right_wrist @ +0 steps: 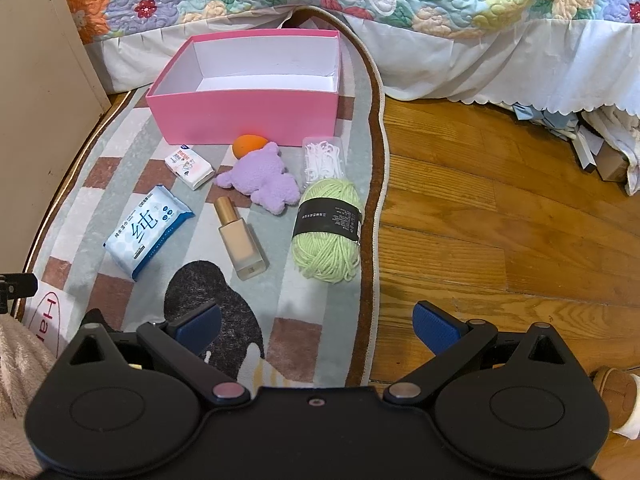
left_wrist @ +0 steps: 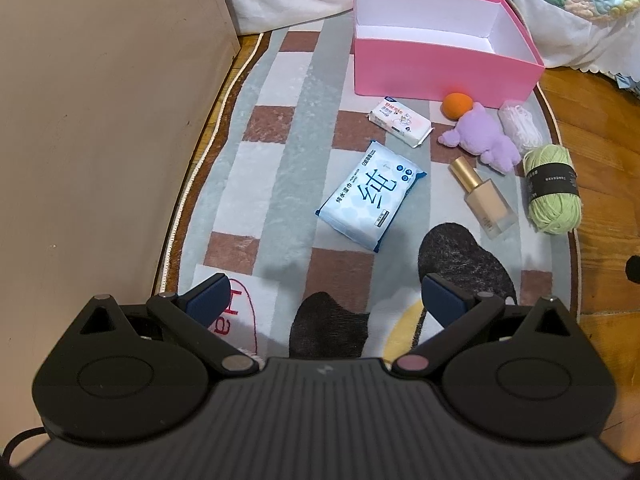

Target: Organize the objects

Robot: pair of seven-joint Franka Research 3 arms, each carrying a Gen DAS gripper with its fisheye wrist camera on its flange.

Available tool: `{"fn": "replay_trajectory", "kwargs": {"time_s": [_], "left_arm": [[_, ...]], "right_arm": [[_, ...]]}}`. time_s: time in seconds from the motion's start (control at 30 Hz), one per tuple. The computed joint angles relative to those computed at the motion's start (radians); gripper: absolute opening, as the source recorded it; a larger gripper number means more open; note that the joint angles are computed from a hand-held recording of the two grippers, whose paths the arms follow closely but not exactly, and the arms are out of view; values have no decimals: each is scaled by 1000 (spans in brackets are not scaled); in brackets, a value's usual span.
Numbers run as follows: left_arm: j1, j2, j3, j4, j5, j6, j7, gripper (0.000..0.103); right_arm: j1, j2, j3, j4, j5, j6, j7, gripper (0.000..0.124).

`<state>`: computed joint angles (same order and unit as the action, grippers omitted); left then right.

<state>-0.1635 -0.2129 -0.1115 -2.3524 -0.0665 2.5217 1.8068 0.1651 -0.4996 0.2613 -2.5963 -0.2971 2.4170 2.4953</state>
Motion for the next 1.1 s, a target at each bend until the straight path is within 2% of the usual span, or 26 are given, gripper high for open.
{"fn": "replay_trajectory", "kwargs": {"time_s": [0.4,0.57,0.67,0.8,0.9,0.93,1.03,1.1], "left_arm": [[0,-2,-3,1,5,-1,-5,103],[-7,13,3,47,7,-13,61,103],[-3,36,6,87,8,18,110,103],[3,102,11,162,-40,53,220,103],[21,174,-4,215,-47,101,252,103],[27,203,-11,235,-44,110,250,103],[51,285,-36,293,-103,113,304,103],[72,337,-59,331,-151,97,343,103]], "right_arm": [[2,0,1,0,-2,0,3,103],[5,2,-2,7,-5,14,-9,103],[16,-4,-27,9,1,97,-74,103],[6,10,-37,-13,-2,333,-193,103],[-35,97,-11,14,-10,472,-263,103],[-37,137,-12,43,5,476,-288,103],[71,268,-112,123,176,471,-472,103],[113,345,-145,169,288,473,-556,103]]}}
